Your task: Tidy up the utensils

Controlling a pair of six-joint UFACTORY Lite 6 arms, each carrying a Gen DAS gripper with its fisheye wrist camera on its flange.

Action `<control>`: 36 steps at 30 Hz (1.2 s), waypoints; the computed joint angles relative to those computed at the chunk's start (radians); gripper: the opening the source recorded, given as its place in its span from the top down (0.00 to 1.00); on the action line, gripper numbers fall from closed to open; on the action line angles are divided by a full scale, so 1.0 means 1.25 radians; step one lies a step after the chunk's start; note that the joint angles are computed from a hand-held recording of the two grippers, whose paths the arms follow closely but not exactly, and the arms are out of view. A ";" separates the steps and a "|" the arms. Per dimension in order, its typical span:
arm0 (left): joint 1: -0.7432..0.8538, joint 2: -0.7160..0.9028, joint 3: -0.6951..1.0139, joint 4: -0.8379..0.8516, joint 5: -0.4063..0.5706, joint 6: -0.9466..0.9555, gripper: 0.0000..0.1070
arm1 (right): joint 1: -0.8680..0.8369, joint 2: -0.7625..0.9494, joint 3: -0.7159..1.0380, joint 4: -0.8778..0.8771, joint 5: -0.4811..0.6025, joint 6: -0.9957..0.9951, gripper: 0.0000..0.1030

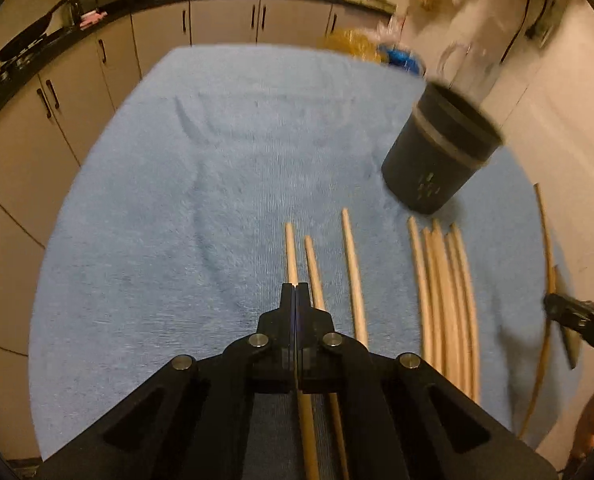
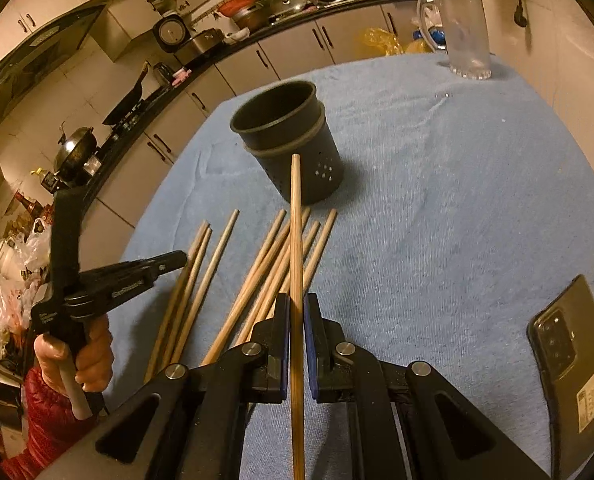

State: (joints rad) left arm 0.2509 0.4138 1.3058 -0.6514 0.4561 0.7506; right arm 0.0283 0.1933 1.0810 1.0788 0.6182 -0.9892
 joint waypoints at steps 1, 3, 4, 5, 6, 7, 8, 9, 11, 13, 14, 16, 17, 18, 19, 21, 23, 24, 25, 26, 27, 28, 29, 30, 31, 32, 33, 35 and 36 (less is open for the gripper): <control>0.010 -0.010 -0.005 -0.020 0.009 0.020 1.00 | 0.000 -0.005 -0.002 0.006 0.000 -0.005 0.92; 0.027 -0.029 -0.012 -0.043 0.026 0.044 1.00 | 0.003 -0.010 -0.001 0.012 0.001 -0.005 0.92; 0.034 -0.035 -0.015 -0.049 0.037 0.057 1.00 | 0.005 -0.010 0.002 0.014 0.004 -0.004 0.92; 0.030 -0.033 0.000 -0.026 0.049 0.037 1.00 | 0.009 -0.012 0.003 0.014 0.004 -0.003 0.92; 0.029 -0.028 0.007 -0.007 0.060 0.022 1.00 | 0.015 -0.014 0.002 0.011 -0.001 0.002 0.92; 0.029 -0.020 0.013 -0.005 0.073 0.019 1.00 | 0.018 -0.016 0.003 0.007 -0.002 0.008 0.92; 0.026 0.009 0.048 0.009 0.098 0.001 0.96 | 0.019 -0.017 0.003 0.005 -0.001 0.010 0.92; 0.022 0.030 0.077 0.033 0.124 -0.027 0.88 | 0.019 -0.016 0.005 0.005 0.001 0.011 0.92; 0.008 0.059 0.109 0.084 0.131 -0.086 0.79 | 0.018 -0.014 0.007 0.006 0.002 0.011 0.92; -0.005 0.092 0.139 0.135 0.131 -0.132 0.79 | 0.016 -0.011 0.004 0.010 0.005 0.006 0.92; -0.016 0.112 0.158 0.175 0.133 -0.171 0.79 | 0.015 -0.010 0.004 0.011 0.005 0.004 0.92; -0.025 0.128 0.162 0.216 0.123 -0.211 0.79 | 0.011 -0.010 0.004 0.011 0.009 0.001 0.92; -0.035 0.135 0.165 0.242 0.116 -0.233 0.79 | 0.009 -0.007 0.006 0.011 0.012 0.001 0.92; -0.044 0.134 0.160 0.263 0.100 -0.248 0.81 | 0.009 -0.006 0.006 0.012 0.014 0.000 0.92; -0.057 0.137 0.162 0.296 0.092 -0.277 0.81 | 0.007 -0.004 0.007 0.015 0.016 -0.004 0.92; -0.092 0.142 0.164 0.402 0.071 -0.369 0.83 | 0.006 -0.001 0.007 0.019 0.017 -0.009 0.92; -0.123 0.139 0.150 0.507 0.041 -0.461 0.83 | 0.006 0.007 0.011 0.022 0.019 -0.010 0.92; -0.142 0.136 0.140 0.577 0.021 -0.526 0.84 | 0.008 0.007 0.009 0.025 0.016 -0.013 0.92; -0.152 0.135 0.134 0.613 0.011 -0.561 0.86 | 0.009 0.009 0.009 0.028 0.014 -0.014 0.92; -0.158 0.134 0.130 0.628 0.004 -0.582 0.90 | 0.008 0.010 0.009 0.030 0.013 -0.016 0.92; -0.163 0.134 0.127 0.650 -0.005 -0.614 0.93 | 0.008 0.010 0.008 0.031 0.011 -0.016 0.92; -0.165 0.131 0.117 0.666 -0.016 -0.639 0.94 | 0.009 0.011 0.008 0.033 0.009 -0.016 0.92; -0.162 0.123 0.103 0.656 -0.032 -0.634 0.94 | 0.008 0.010 0.007 0.034 0.006 -0.016 0.92; -0.152 0.112 0.084 0.620 -0.052 -0.602 0.94 | 0.009 0.007 0.004 0.033 0.002 -0.014 0.92; -0.140 0.101 0.069 0.567 -0.064 -0.553 0.94 | 0.007 0.002 0.002 0.030 0.000 -0.010 0.92; -0.122 0.083 0.049 0.483 -0.073 -0.473 0.94 | 0.004 -0.002 0.001 0.030 0.001 -0.010 0.92; -0.110 0.065 0.032 0.427 -0.082 -0.418 0.94 | 0.002 -0.007 -0.001 0.032 0.001 -0.014 0.92; -0.085 0.007 -0.012 0.304 -0.097 -0.298 0.94 | -0.003 -0.020 -0.003 0.034 0.000 -0.016 0.92; -0.072 -0.028 -0.036 0.239 -0.100 -0.236 0.94 | -0.005 -0.023 -0.001 0.034 0.003 -0.013 0.92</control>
